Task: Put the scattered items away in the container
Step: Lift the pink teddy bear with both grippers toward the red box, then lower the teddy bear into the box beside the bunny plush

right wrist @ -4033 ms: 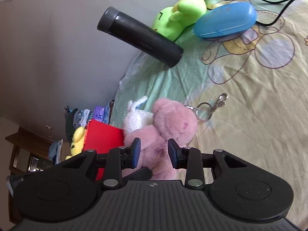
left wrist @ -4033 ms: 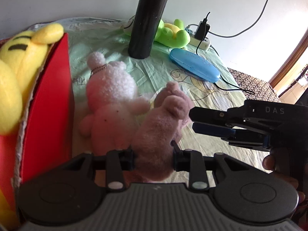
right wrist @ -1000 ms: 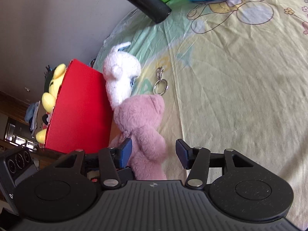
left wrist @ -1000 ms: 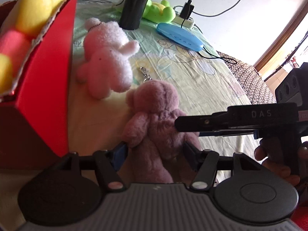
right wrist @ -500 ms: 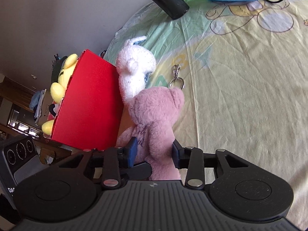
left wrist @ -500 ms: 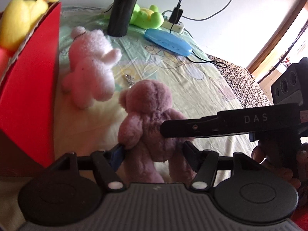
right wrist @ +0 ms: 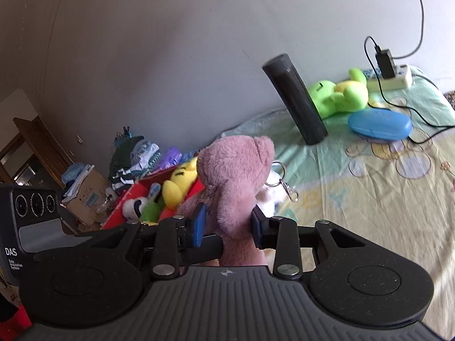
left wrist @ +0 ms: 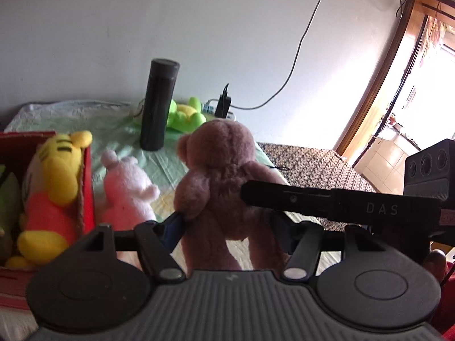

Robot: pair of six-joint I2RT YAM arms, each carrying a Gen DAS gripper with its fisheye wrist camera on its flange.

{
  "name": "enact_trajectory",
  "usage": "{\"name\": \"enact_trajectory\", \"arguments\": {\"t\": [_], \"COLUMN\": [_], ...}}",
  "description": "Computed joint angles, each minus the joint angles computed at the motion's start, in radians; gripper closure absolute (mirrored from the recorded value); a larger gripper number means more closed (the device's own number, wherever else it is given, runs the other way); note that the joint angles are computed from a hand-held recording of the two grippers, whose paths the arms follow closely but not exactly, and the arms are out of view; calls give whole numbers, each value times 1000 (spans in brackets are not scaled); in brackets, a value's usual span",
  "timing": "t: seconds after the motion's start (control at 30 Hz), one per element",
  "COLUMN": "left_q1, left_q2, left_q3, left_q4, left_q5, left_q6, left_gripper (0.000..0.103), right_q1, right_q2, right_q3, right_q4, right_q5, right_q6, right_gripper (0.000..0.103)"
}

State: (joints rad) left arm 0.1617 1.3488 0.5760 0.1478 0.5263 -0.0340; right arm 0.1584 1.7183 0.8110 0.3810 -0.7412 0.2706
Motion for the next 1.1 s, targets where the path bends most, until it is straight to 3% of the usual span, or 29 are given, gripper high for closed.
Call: {"name": "enact_trajectory", "arguments": {"t": [0.13, 0.27, 0.4, 0.57, 0.83, 1.1], "left_q1": [121, 302, 527, 743, 887, 847], "left_q2": [-75, -80, -7, 147, 383, 614], "left_q3": [6, 60, 183, 367, 634, 822], "left_q4": [-62, -167, -315, -456, -656, -803], "left_q5": [97, 229, 382, 496, 500, 428], "left_q6": [76, 209, 386, 578, 803, 909], "left_gripper": [39, 39, 39, 38, 38, 39], "right_q1": [58, 171, 319, 493, 647, 685], "right_q2": [-28, -39, 2, 131, 355, 459], "right_q3": [-9, 0, 63, 214, 452, 580], "right_q4": [82, 139, 180, 227, 244, 86], "right_q5": [28, 123, 242, 375, 505, 586], "right_q6": [79, 146, 208, 293, 446, 498], "right_gripper": [68, 68, 68, 68, 68, 68]}}
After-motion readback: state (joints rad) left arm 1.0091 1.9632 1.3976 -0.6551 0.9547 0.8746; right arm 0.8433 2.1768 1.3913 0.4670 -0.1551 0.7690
